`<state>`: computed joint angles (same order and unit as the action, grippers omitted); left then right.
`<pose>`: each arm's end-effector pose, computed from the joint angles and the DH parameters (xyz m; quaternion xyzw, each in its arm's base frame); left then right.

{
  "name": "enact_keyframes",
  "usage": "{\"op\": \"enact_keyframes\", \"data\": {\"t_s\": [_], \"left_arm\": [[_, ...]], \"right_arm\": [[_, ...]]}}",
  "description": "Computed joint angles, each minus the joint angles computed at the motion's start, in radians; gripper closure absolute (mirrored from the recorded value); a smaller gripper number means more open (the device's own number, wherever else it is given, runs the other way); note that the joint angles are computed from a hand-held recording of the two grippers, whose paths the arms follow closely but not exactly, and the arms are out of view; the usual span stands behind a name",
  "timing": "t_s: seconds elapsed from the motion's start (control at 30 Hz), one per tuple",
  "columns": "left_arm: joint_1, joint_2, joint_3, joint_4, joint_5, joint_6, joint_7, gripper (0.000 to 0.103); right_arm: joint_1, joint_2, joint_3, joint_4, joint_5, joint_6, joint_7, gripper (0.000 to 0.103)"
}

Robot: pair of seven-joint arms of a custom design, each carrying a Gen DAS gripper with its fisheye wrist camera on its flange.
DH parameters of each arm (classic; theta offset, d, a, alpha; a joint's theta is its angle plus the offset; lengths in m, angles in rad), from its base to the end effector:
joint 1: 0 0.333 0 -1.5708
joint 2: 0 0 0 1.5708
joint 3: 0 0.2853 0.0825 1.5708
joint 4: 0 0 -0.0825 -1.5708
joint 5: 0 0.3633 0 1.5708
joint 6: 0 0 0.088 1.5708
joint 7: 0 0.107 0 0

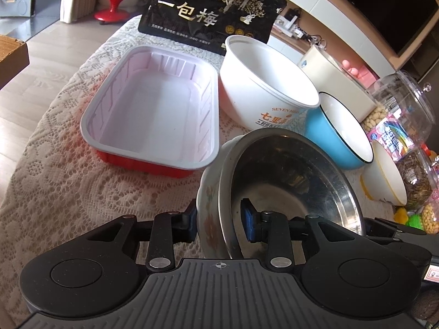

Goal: Organize plates and bowls
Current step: 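Lower the steel bowl beside the red tray and open the left tool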

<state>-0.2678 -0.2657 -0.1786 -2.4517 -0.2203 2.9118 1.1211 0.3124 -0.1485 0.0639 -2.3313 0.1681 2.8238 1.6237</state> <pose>0.4423 -0.2003 0.4633 -0.7200 0.5962 -0.3459 0.0806 0.4848 0.1834 0.4524 -0.7292 0.6063 -0.1315 0.2889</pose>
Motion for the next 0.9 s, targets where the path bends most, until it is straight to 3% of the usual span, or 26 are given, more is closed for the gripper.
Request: {"op": "enact_keyframes", "data": {"t_s": [0.13, 0.23, 0.37, 0.5, 0.9], "left_arm": [[0.127, -0.04, -0.114, 0.011, 0.216, -0.032, -0.185, 0.069], [0.182, -0.083, -0.171, 0.031, 0.368, -0.061, -0.305, 0.069], [0.161, -0.099, -0.178, 0.066, 0.438, -0.049, -0.359, 0.069], [0.099, -0.06, -0.172, 0.125, 0.435, -0.03, -0.354, 0.069], [-0.028, 0.152, -0.218, 0.381, 0.624, -0.121, -0.388, 0.069]], "right_arm": [[-0.003, -0.018, 0.002, -0.019, -0.017, 0.013, -0.021, 0.021], [-0.046, -0.057, 0.028, -0.059, -0.141, 0.063, 0.05, 0.021], [-0.022, -0.125, -0.027, -0.112, -0.088, 0.098, 0.003, 0.021], [-0.034, -0.191, -0.062, -0.167, -0.06, 0.125, -0.025, 0.021], [-0.153, -0.32, -0.126, -0.292, -0.063, 0.135, -0.045, 0.019]]}}
